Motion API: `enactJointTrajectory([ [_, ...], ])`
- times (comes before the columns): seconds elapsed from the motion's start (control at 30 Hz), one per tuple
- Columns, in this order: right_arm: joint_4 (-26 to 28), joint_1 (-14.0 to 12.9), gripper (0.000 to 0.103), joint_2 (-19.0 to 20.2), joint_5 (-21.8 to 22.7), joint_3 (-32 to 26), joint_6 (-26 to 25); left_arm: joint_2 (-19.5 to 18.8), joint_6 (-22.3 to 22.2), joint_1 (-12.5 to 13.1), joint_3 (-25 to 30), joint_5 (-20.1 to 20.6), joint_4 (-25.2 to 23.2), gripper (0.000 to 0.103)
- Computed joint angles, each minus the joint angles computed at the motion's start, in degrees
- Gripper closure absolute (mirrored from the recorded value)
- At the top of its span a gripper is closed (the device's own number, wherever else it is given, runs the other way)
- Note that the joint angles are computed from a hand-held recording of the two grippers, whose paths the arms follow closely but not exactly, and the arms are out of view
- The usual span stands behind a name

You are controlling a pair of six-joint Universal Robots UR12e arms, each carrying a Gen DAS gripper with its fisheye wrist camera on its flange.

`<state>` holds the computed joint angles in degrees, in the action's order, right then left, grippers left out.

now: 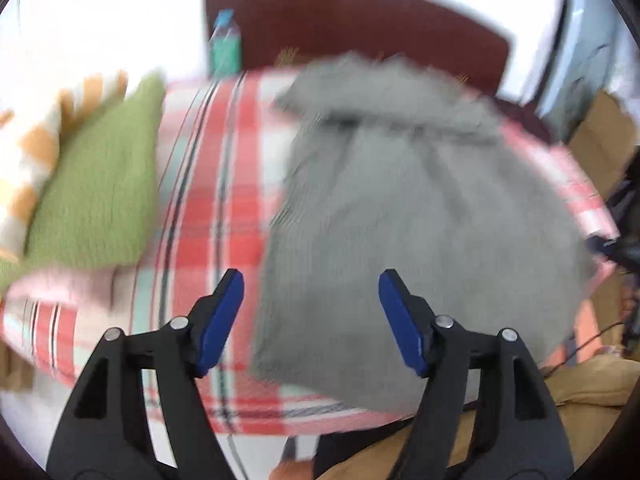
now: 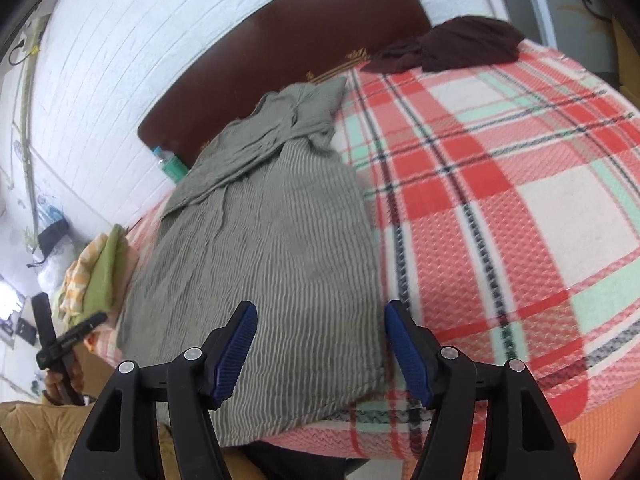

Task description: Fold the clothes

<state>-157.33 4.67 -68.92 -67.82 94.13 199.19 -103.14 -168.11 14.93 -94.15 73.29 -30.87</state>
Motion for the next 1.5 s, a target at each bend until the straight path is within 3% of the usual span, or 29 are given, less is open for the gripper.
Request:
enactJointTrajectory([
  [0.1, -1.59, -0.4, 0.035, -0.57, 0.53, 0.14, -0.88, 0.52, 6.46, -1.39, 0.51, -4.48, 1.01, 0.022],
  [0.17, -5.44, -1.19, 0.032, -0.97, 2.14, 0.65, -0.09, -0.01, 10.92, -3.28, 2.19, -7.2, -1.49, 0.021],
  [0.33, -10.86, -2.9, 0.024, -1.37, 3.5, 0.62, 2.41, -4.86, 19.76, -9.85, 10.87, -15.0, -16.81, 0.021],
  [0.43, -11.08, -3.65, 0.023, -1.08, 3.8, -0.09, 3.29, -8.45, 24.65, -14.78, 16.49, -14.05, -24.96, 0.021],
  [0.5, -10.41, -4.21, 0.023, -0.64, 4.79, -0.86, 3.89, -10.65, 25.47, -17.46, 19.94, -12.27, -29.36, 0.022],
  [0.63, -7.52, -5.18, 0.023, 0.18, 6.0, -2.37, 3.04, -13.12, 28.06, -20.69, 23.58, -10.12, -33.64, 0.022],
  [0.9, -2.74, -5.99, 0.022, 3.3, 7.82, -6.83, 0.43, -16.53, 21.14, -23.52, 26.58, -2.76, -34.19, 0.022],
  [1.07, 2.31, -5.73, 0.022, 5.78, 7.58, -10.7, -3.01, -17.31, 17.97, -23.22, 26.81, -2.16, -34.8, 0.023],
  [1.1, 2.49, -5.78, 0.022, 6.3, 7.98, -11.34, -3.11, -17.24, 17.49, -23.11, 26.56, -2.11, -33.85, 0.027],
  [1.23, 0.4, -6.53, 0.022, 8.95, 12.54, -14.1, -1.62, -17.3, 14.7, -22.23, 26.42, -2.63, -31.6, 0.091],
  [1.37, 0.46, -7.16, 0.022, 13.16, 19.84, -19.41, -0.12, -17.78, 10.94, -20.03, 27.5, -6.86, -34.08, 0.095],
  [1.5, 8.08, -6.29, 0.022, 18.25, 21.58, -27.28, -1.89, -17.33, 7.91, -18.07, 27.07, -11.44, -35.05, 0.095],
])
